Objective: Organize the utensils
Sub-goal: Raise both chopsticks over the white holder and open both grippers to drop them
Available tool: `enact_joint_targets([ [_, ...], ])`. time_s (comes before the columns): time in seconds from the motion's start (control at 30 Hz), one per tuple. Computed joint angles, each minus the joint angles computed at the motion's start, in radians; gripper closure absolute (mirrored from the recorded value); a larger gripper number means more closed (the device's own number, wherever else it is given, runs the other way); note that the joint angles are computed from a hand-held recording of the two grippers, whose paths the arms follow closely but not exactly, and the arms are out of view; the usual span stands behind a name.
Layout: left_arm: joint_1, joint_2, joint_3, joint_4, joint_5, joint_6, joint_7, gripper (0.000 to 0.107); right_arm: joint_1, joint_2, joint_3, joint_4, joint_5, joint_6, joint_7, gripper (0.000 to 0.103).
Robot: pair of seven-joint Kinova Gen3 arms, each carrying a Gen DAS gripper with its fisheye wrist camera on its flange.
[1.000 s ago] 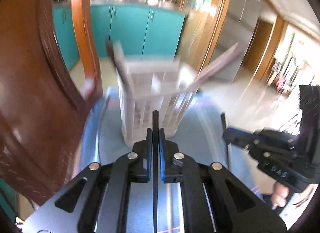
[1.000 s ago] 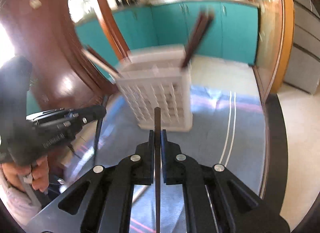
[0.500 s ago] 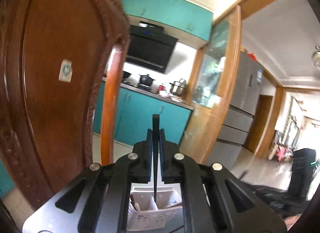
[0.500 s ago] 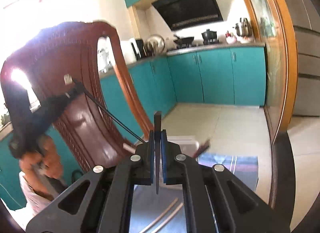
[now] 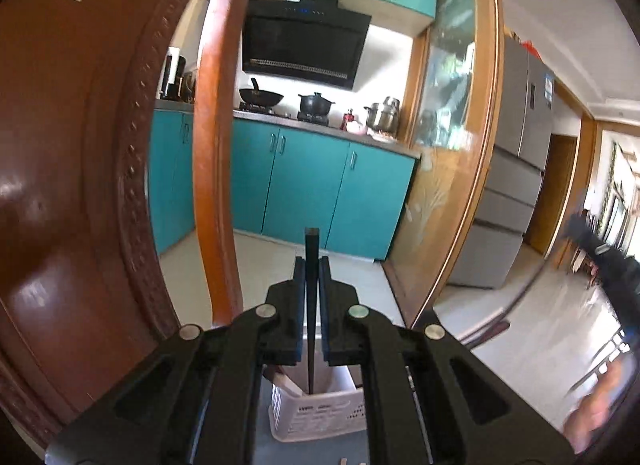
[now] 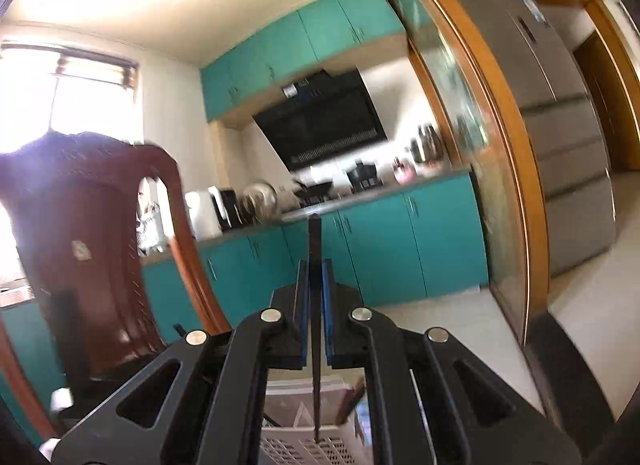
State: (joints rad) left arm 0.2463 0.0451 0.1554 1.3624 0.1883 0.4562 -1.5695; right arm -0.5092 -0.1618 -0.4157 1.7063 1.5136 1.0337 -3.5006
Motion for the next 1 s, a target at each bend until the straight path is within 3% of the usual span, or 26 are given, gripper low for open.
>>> enact_joint_targets([
  [0.17,0.024,0.017,0.003,-0.003,-0.068,0.025,0.045,0.100,0.019,-0.003,0.063,0.028,-0.052,-0.125,-0.084,0.096],
  [0.23,0.032,0.043,0.005,-0.043,-0.096,0.084,0.049,0.100,0.034,-0.029,0.067,0.047,-0.037,-0.151,-0.138,0.096],
  [0.33,0.034,0.063,0.001,-0.080,-0.106,0.147,0.056,0.099,0.064,-0.054,0.020,0.064,0.021,-0.106,-0.215,0.096],
  [0.47,0.002,0.052,0.004,-0.079,-0.031,0.147,-0.009,0.089,0.067,-0.052,-0.028,0.070,0.087,0.010,-0.277,0.096],
  [0.5,-0.004,0.041,0.002,-0.065,-0.016,0.139,-0.024,0.082,0.078,-0.045,-0.041,0.062,0.094,0.030,-0.280,0.096],
  [0.53,-0.017,0.025,0.001,-0.048,0.014,0.127,-0.052,0.075,0.077,-0.037,-0.036,0.051,0.097,0.035,-0.278,0.096],
  [0.77,-0.065,-0.055,-0.033,0.048,0.225,0.050,-0.247,0.063,0.016,0.089,0.039,-0.068,0.067,0.016,-0.117,0.096],
  [1.0,-0.073,-0.062,-0.062,0.048,0.345,0.118,-0.394,0.058,-0.074,0.177,0.115,-0.130,-0.057,0.008,0.070,0.096],
])
